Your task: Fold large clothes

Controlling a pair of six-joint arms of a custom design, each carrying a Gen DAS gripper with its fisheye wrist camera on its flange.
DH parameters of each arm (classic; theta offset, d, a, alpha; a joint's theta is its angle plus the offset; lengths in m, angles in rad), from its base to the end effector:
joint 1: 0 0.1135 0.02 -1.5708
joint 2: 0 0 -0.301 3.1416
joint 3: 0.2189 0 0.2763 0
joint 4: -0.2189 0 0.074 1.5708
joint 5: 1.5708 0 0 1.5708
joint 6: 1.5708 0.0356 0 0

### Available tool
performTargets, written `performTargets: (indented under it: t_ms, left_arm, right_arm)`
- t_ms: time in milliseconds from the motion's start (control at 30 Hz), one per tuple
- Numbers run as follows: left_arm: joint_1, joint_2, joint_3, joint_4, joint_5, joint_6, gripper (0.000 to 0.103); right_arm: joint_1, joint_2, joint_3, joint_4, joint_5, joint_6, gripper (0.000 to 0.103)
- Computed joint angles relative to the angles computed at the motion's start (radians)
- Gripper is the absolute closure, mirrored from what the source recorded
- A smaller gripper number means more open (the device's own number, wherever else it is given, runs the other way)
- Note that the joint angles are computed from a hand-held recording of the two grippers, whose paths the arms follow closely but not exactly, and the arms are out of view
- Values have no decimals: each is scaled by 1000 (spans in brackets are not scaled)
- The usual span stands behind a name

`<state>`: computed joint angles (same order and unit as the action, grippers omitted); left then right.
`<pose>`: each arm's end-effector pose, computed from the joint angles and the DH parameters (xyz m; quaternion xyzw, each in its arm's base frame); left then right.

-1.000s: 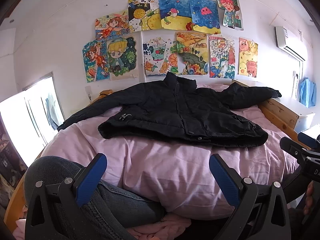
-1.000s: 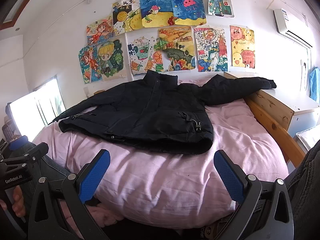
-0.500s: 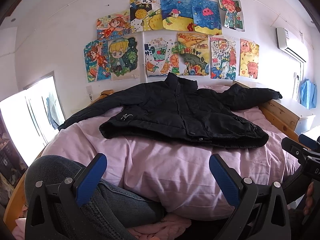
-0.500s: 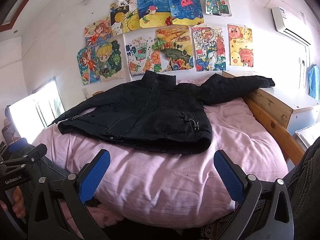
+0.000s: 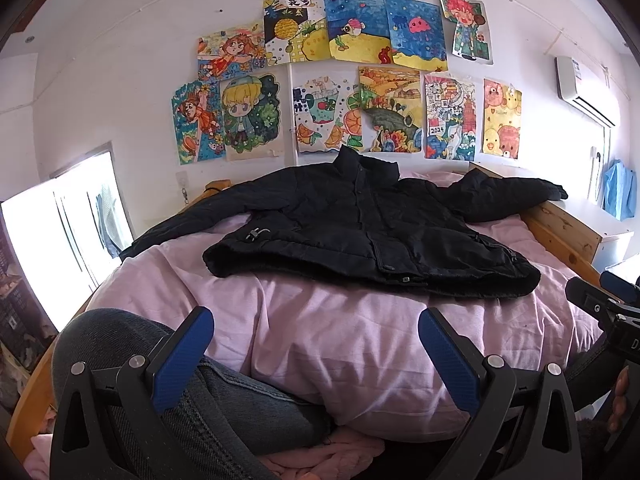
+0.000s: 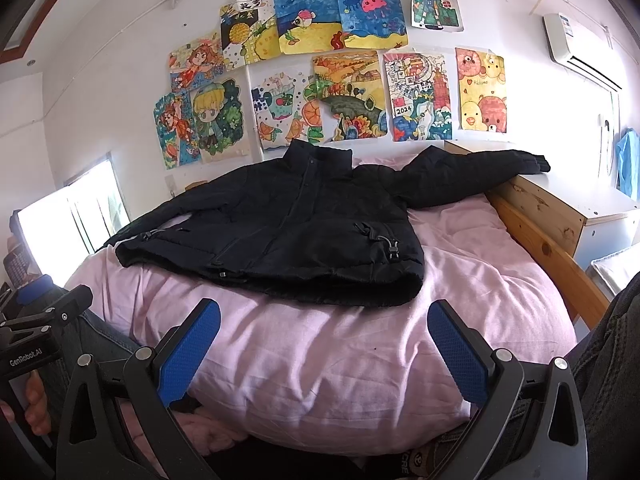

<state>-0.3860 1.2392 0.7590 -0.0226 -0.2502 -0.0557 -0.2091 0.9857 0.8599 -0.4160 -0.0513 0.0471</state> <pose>0.2664 -0.0988 0.2744 0.0778 0.8529 -0.0058 0.5163 0.2183 -0.0445 0.3336 0.0987 0.8647 -0.0176 0.4921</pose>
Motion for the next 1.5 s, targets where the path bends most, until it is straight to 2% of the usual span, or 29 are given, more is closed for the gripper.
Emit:
performTargets:
  t_ms: [1100,1300,1400,1500]
  left_arm:
    - [1,0,-5,6,0,0,0]
    - [-3,10,-5,10,0,0,0]
    - [-14,55,23,-2,-7,3,0]
    - [-13,98,81,-45,24,18,0]
  right_arm:
    - [-6,0,-3,-7,-9,1,1]
    - [4,10,-1,-6,34,13,1]
    - [-5,21,11,-16,52,35,1]
    - [-40,32,36,-21,16,51,1]
